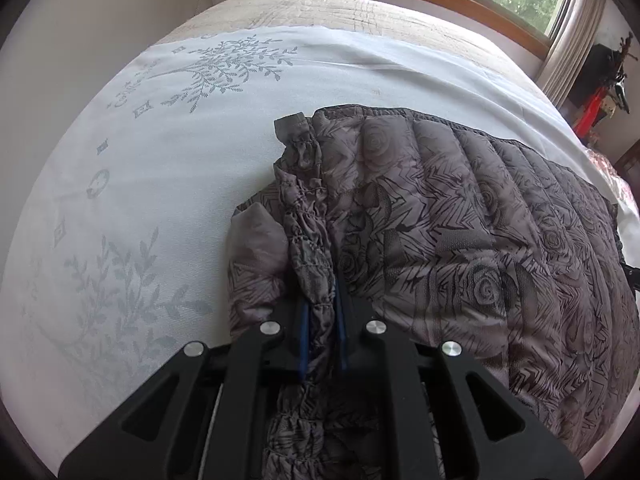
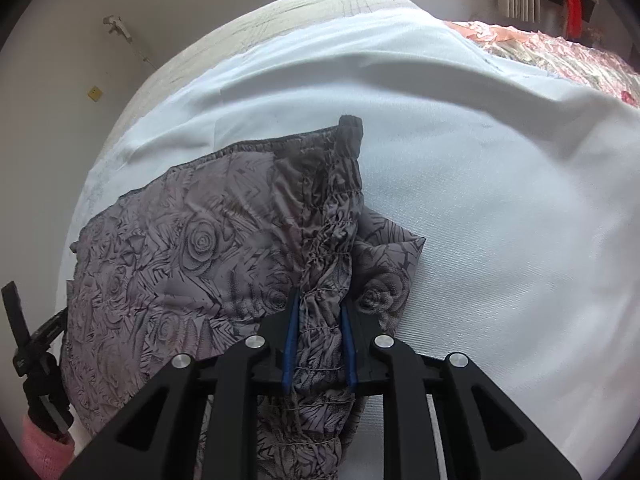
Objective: Fold large clothes
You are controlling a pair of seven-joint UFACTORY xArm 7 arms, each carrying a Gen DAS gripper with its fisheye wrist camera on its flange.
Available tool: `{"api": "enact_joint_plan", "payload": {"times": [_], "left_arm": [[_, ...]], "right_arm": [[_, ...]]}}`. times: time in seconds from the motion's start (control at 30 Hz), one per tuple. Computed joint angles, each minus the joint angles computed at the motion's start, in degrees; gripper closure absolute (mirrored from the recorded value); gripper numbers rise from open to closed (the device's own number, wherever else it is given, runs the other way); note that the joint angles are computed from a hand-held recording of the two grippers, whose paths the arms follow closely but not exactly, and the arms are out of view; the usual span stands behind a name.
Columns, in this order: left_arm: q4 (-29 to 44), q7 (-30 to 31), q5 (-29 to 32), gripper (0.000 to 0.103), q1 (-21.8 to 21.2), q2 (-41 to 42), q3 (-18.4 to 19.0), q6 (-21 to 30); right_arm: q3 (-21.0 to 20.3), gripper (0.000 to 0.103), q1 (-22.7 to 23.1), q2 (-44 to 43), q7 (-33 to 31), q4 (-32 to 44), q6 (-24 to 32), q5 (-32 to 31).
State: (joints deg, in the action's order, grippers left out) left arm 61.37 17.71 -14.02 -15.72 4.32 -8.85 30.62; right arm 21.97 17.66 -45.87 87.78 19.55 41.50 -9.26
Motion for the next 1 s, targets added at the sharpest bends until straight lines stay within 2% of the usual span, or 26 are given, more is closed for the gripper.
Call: {"api": "enact_joint_plan", "payload": {"times": [0.03,0.1,0.17,0.2,0.27,0.33,0.43,0.53,0.7,0.9,1.0], "left_arm": [[0.4,-0.9,1.2,0.091,-0.1,-0.2,0.1,0.5],[1.2,-2.4,2.3,0.087,0.0,-1.0,0.4,2.1],[1.1,-2.8,1.2,0.08,0.3,-2.9,0.7,1.9],[0.0,-2.8,0.9,0.079,0.4,-4.8,0.8,0.2],[-2.0,-3.0,1.3,0.078,-0.1,-8.3,0.7,-2.5],[-3.0,-2.2,-0.3,0.077,-1.4,-10.7,0.5,-2.1],[-4.4,-4.2,0.4,0.074,-3.5,-12.6,-0.8,-2.0],[-6.2,-6.0,0.4,0.072,-5.5,-13.3,-1.7,-3.0],[-7.3,-8.0,0.4,0.072,-7.4,-10.8,-2.1,-4.4],[-8.9,-6.3,0.5,0.071,-8.0,-9.1,-1.8,-7.3],[-10.1,-6.8,2.1,0.071,-8.1,-8.8,-2.2,-9.6]], "right_arm": [[1.0,0.073,-0.6,0.6,0.5,2.1,3.3,-0.4],[4.8,0.067,-1.7,1.3,2.2,7.5,11.9,-3.0],[8.1,0.067,-2.2,2.4,3.6,12.6,18.7,-5.6],[8.5,0.067,-1.8,2.6,4.3,13.8,19.7,-6.6],[9.6,0.067,-1.4,3.6,6.0,15.9,19.9,-8.1],[11.3,0.067,-1.7,6.5,8.2,18.5,20.0,-9.7],[13.7,0.067,-2.1,11.9,12.6,21.7,18.5,-12.8],[15.6,0.067,-2.5,17.3,16.1,24.8,20.1,-16.7],[14.8,0.069,-1.0,23.0,20.5,25.2,17.9,-21.4],[13.3,0.069,1.9,27.3,25.1,25.2,18.9,-25.6],[12.7,0.069,3.5,30.1,25.9,26.8,21.7,-27.7]]}}
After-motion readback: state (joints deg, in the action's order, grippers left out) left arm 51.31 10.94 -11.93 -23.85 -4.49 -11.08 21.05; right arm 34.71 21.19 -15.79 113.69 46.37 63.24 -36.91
